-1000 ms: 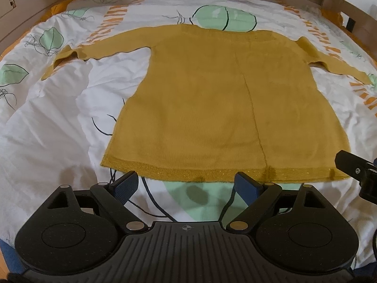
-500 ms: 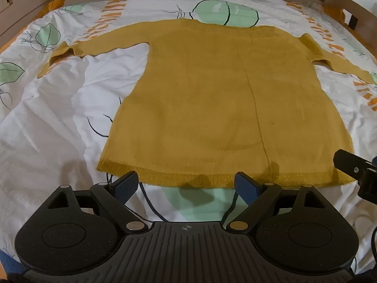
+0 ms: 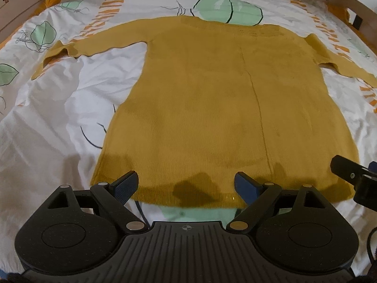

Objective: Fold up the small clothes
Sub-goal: 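Reach the right gripper to a sweater sleeve cuff and grasp it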

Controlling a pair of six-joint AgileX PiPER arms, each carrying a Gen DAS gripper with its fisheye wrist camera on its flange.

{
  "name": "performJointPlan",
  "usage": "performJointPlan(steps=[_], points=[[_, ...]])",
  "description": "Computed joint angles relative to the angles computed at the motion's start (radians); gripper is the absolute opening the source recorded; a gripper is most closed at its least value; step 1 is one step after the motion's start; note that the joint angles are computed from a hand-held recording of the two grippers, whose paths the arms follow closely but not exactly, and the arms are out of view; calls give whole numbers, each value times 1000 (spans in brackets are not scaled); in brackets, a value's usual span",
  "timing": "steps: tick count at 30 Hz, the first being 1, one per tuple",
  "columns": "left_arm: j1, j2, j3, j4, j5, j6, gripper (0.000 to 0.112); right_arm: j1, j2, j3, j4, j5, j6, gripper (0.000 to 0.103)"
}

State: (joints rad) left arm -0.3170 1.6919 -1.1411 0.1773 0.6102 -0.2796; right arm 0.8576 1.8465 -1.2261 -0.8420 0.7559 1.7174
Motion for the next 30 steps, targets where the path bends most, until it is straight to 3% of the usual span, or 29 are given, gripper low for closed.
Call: performJointPlan(steps=[9,16,20,23,26,30], points=[[16,123,-160,5,-6,16,89,-128,2,35,-3,-160,-63,102],[34,287,-403,-38,-13,75,89,-364,-28,57,123,-373,-311,102],[28,396,-570,-29,-4,72,89,-496,-11,1,118,-372,-420,102],[12,486,-705,22,17,43,89,-602,8,-16,26,-413,-373,102],[-4,587,-857,66,68,33,89,-722,68,-105,209,-404,-590,102],[1,729,-1075,32,160,73,89,-882,166,-233,384,-353,-753,102]])
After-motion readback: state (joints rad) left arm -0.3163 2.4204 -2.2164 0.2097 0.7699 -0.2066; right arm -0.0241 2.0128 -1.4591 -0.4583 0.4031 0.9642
